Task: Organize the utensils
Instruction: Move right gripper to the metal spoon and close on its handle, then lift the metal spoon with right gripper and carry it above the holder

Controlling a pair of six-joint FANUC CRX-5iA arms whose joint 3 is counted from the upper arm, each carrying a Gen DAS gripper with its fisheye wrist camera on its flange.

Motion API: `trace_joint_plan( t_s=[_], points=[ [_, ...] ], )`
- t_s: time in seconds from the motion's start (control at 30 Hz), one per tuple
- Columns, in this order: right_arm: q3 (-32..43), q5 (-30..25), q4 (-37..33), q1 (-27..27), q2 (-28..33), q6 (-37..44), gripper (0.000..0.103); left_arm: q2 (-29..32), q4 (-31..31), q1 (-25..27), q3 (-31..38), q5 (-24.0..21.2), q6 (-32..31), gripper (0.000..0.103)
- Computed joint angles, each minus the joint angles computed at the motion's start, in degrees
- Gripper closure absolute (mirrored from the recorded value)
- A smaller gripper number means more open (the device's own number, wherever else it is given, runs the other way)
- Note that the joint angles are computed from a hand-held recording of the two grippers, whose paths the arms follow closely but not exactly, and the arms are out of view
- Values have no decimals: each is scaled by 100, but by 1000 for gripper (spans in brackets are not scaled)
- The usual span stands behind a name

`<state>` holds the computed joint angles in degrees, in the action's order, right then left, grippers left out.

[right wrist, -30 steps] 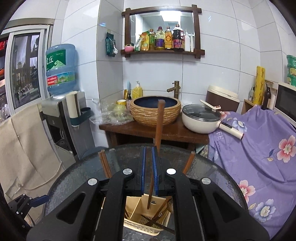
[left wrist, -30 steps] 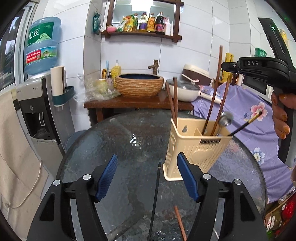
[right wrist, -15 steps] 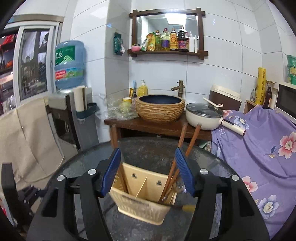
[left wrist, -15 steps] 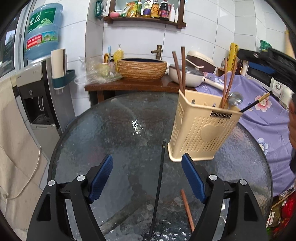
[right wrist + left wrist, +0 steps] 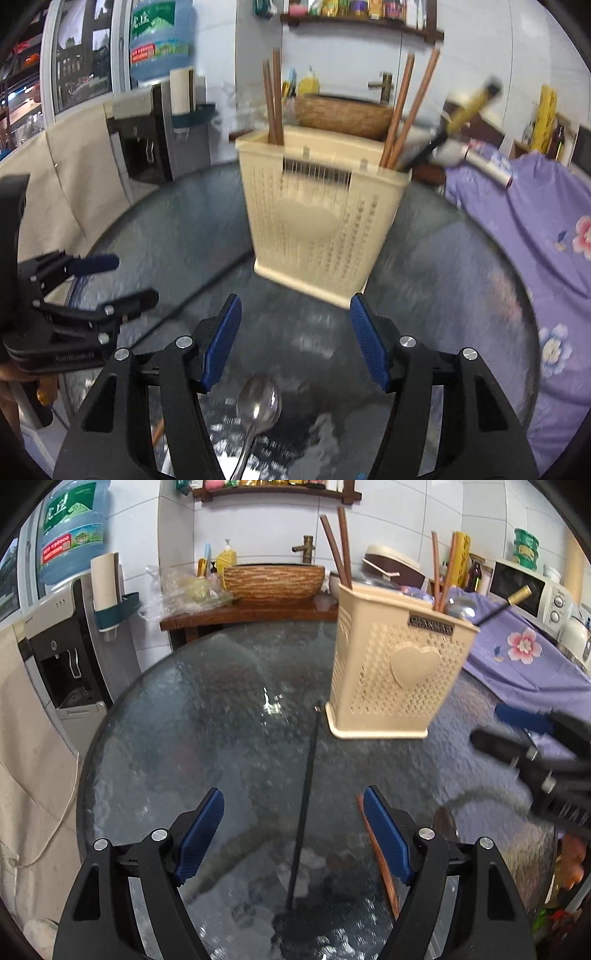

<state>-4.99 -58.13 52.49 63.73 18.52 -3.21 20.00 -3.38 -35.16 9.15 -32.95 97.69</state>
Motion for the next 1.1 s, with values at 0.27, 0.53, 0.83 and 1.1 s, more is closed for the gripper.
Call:
trace_joint_plan(
  t_s=[0.27,0.53,0.83,1.1],
  points=[
    [24,-26,-687,196,173,297,42,-128,-353,-201,-201,-28,84,33],
    [114,41,-1242,216,254,597,42,-215,-460,-219,-386,-157,198,35],
    [207,153,-1407,143,313,670,48,-358,-415,-270,-581,-137,31,35],
    [202,195,-1265,124,335,619,64,-396,-356,-348,-676,-187,-101,35]
  ],
)
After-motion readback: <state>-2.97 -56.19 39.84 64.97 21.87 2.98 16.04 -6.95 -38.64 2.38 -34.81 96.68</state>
